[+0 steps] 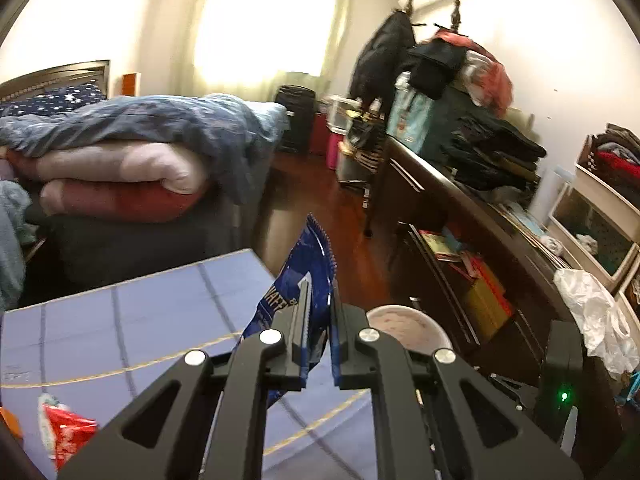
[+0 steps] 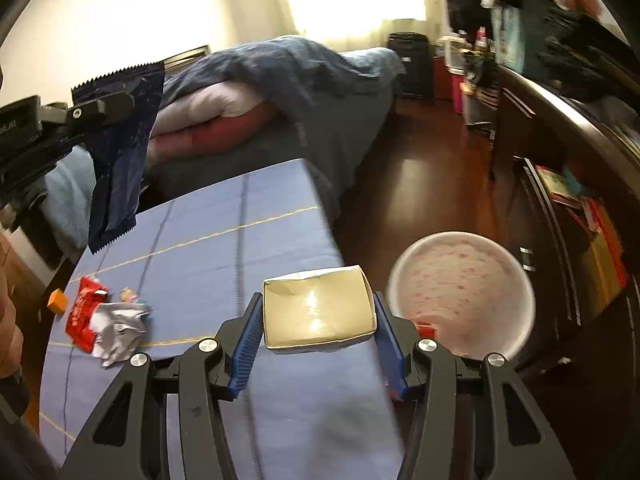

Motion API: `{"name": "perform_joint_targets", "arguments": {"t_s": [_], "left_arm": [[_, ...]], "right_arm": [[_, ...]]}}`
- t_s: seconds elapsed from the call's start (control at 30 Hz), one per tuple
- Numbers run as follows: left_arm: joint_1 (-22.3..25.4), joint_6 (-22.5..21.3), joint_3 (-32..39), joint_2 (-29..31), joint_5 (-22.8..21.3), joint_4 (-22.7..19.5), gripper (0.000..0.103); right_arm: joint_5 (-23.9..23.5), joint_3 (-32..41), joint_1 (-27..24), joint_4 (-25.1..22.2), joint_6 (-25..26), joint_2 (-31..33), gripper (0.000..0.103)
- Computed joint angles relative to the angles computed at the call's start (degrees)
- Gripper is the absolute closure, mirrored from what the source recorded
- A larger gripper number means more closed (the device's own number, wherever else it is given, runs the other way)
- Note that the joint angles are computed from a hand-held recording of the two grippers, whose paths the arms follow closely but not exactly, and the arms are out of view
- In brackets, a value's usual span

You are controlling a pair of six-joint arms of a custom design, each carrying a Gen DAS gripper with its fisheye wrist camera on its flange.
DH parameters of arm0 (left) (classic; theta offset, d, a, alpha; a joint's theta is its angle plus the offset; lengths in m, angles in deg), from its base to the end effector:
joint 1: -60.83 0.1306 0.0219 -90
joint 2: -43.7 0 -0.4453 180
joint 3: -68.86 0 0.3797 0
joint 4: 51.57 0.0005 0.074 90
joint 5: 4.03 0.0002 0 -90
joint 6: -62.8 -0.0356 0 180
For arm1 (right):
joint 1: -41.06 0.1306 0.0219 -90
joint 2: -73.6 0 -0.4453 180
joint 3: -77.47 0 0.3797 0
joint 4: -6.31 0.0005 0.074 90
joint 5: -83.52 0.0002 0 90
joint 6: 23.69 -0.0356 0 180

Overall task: Collect trash
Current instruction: 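Carry the wrapper and box over the wastebasket and open both tools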

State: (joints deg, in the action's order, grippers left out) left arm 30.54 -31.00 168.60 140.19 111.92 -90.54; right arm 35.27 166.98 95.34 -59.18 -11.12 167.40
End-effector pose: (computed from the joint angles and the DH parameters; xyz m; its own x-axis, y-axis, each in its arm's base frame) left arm 0.4558 -0.2849 0.5325 -0.4526 0.3334 -0.8270 0.7920 0.5764 -0.2011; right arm 0.2909 0.3631 0.4521 -0.5793 0.4417 -0.6851 0.4321 0.8790 0.2014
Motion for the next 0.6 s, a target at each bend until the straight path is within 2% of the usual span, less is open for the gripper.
{"name": "perform_joint_targets", "arguments": {"t_s": [0.37, 0.6], "left_arm": [[-7.74, -0.61, 2.71, 4.58, -0.69, 0.09, 0.093], [-12.26, -1.61, 5.36, 8.48, -0.69, -0.45, 0.093]], "right_arm": [[2.15, -7.84, -1.00, -6.85, -11.31, -6.91, 0.050], [2.02, -12.32, -2.40, -9.58, -16.62, -10.36, 0.050]]}}
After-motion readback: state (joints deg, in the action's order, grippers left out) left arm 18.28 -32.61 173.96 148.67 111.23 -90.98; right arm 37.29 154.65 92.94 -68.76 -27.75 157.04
